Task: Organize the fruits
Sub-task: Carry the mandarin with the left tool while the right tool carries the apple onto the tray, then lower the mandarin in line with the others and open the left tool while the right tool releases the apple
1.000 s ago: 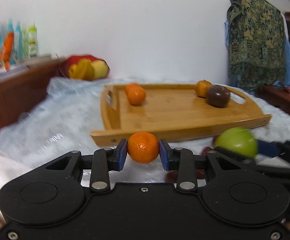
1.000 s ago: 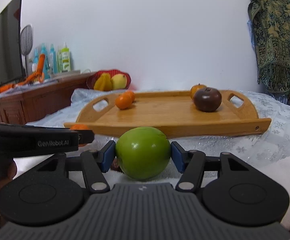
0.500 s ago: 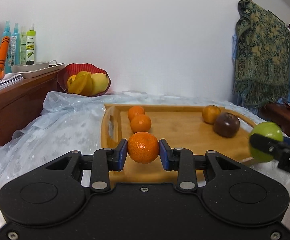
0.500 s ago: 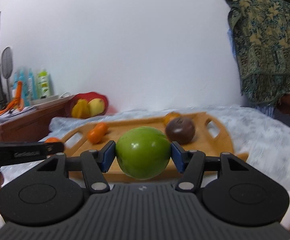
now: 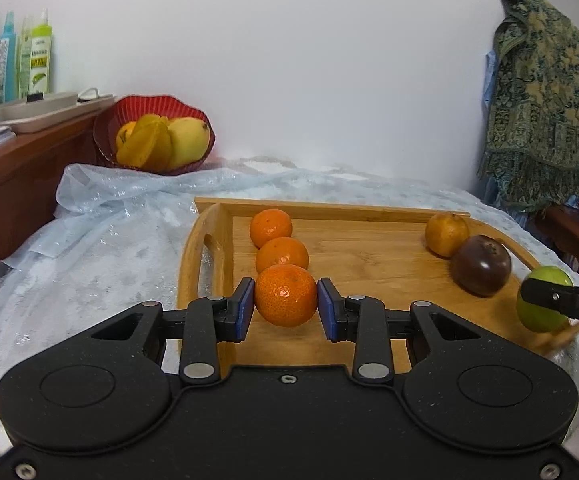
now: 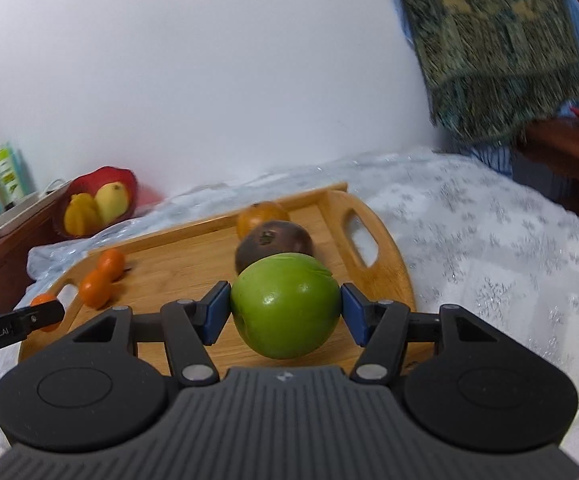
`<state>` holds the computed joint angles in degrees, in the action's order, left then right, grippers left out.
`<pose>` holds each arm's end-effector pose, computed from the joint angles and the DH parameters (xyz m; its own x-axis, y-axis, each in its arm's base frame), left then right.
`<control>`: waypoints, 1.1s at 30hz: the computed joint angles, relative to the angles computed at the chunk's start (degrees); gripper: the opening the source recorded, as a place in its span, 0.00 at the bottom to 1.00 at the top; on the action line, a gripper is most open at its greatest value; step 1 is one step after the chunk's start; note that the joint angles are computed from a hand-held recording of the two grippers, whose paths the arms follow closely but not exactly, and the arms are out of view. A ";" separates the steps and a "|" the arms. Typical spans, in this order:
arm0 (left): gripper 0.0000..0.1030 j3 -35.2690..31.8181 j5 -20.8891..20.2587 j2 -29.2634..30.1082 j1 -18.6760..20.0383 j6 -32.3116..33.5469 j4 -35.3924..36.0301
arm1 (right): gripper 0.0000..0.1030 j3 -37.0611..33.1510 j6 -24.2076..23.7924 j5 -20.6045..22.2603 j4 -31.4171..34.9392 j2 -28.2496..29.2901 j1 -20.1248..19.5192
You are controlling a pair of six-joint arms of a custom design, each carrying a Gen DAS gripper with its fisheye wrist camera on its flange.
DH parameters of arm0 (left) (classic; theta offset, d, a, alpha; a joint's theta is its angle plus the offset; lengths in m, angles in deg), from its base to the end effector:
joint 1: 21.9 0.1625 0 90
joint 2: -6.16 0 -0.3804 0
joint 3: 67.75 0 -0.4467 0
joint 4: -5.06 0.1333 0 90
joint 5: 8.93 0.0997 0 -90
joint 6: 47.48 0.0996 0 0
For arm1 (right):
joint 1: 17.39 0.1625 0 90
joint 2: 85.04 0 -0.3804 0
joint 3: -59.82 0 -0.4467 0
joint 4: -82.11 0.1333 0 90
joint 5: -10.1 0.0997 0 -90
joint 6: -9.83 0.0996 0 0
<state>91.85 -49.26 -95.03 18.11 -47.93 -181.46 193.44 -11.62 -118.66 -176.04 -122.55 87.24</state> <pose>-0.0787 -0.3392 0.1660 -0.7812 0.1892 -0.5950 0.5965 0.5074 -0.6219 0.1593 -0.3293 0.0209 -0.8138 0.2439 0.5275 -0.4034 0.4164 -0.8148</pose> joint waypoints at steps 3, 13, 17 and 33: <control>0.31 -2.37 -1.42 4.04 2.25 0.87 -2.07 | 0.60 -1.10 -0.93 -0.77 0.90 -0.13 0.07; 0.31 -5.18 -1.95 9.34 4.41 2.14 -4.72 | 0.60 -2.15 -0.28 -1.37 3.25 -0.45 -0.58; 0.31 -5.32 -1.88 9.89 4.33 2.13 -4.75 | 0.61 -2.41 -0.51 -1.46 3.48 -0.32 -0.44; 0.31 -5.07 -1.65 9.79 4.42 1.07 -4.13 | 0.61 -2.72 -0.80 -1.54 3.06 0.35 -0.56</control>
